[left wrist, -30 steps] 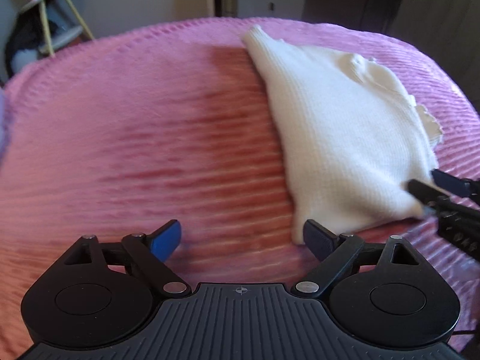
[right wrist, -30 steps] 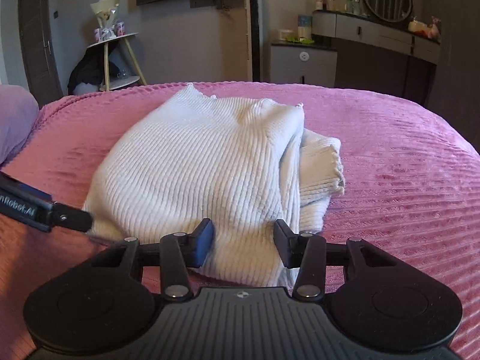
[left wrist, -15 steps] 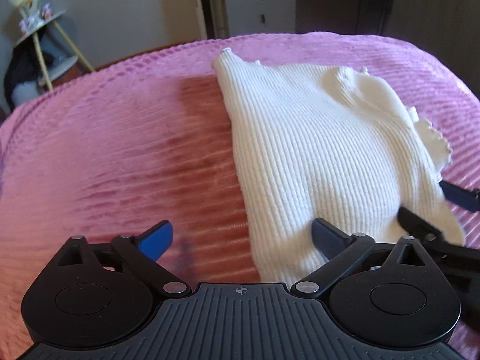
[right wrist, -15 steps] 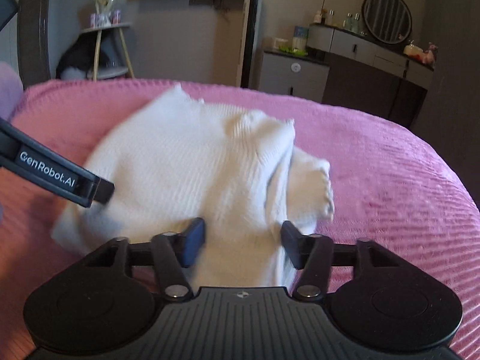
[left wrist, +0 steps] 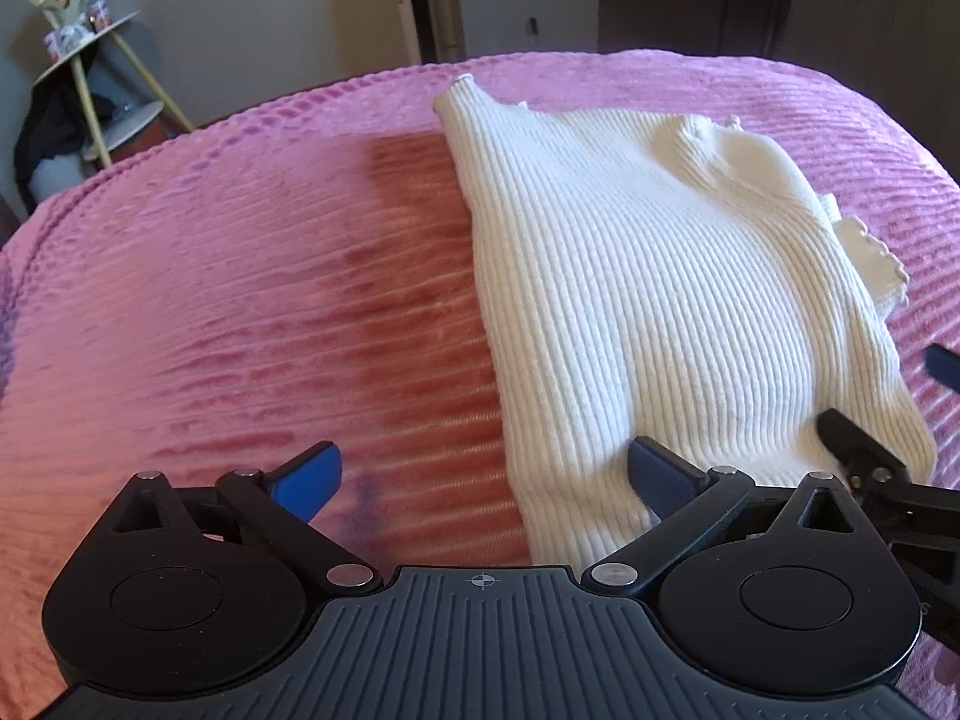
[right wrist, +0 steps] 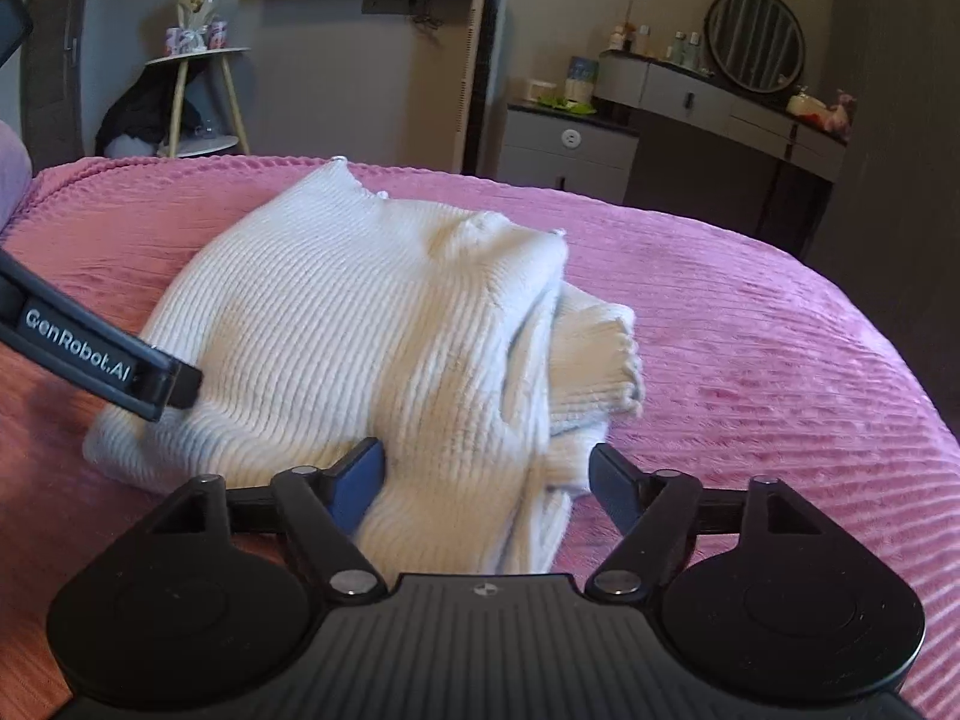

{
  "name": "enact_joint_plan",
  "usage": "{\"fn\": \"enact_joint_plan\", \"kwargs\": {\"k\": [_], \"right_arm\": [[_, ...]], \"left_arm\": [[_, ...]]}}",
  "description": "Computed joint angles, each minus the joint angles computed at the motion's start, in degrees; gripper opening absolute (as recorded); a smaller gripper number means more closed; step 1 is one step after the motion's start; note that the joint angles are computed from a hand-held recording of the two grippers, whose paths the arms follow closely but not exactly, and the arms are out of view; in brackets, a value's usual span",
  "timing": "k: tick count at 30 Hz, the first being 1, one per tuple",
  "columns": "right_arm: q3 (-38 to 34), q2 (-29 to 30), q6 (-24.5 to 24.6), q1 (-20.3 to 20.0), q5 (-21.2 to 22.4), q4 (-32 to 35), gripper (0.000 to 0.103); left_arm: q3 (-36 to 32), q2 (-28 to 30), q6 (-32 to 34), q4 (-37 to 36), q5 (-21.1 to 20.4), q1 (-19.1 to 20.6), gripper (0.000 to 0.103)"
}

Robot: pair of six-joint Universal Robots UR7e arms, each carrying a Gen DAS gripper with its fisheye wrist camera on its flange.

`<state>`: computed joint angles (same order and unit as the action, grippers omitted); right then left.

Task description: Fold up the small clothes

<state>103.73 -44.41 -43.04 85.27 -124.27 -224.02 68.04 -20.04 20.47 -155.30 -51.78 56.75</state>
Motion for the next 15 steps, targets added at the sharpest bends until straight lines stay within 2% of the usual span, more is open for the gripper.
{"fn": "enact_joint_plan", "kwargs": {"k": [2, 4, 6, 8, 10, 15], "right_arm": [[0.6, -0.3, -0.4, 0.8, -2.7, -0.7, 0.083], [2.2, -1.3, 1.7, 1.4, -4.6, -0.5, 0.088], [4.8, -3.9, 6.0, 1.7, -5.5, 4.7, 0.099], [7.5, -6.8, 10.2, 1.9, -5.4, 11.8, 0.099], [10.3, -8.5, 12.2, 2.1, -3.9, 13.4, 0.099], [14.2, -11.2, 15.7, 3.2, -2.3, 17.1, 0.099]], "left_arm": [[1.5, -1.2, -0.5, -0.1, 0.1, -0.2, 0.103], [3.2, -2.4, 0.0, -0.5, 0.5, -0.4, 0.103], [4.9, -3.1, 1.7, -1.0, 2.5, -0.9, 0.103], [7.1, -3.7, 4.5, -1.9, 5.3, -1.5, 0.103], [10.3, -4.8, 6.6, -4.8, 6.5, -1.7, 0.103], [17.6, -10.3, 1.0, -4.5, 1.9, -1.0, 0.103]]}}
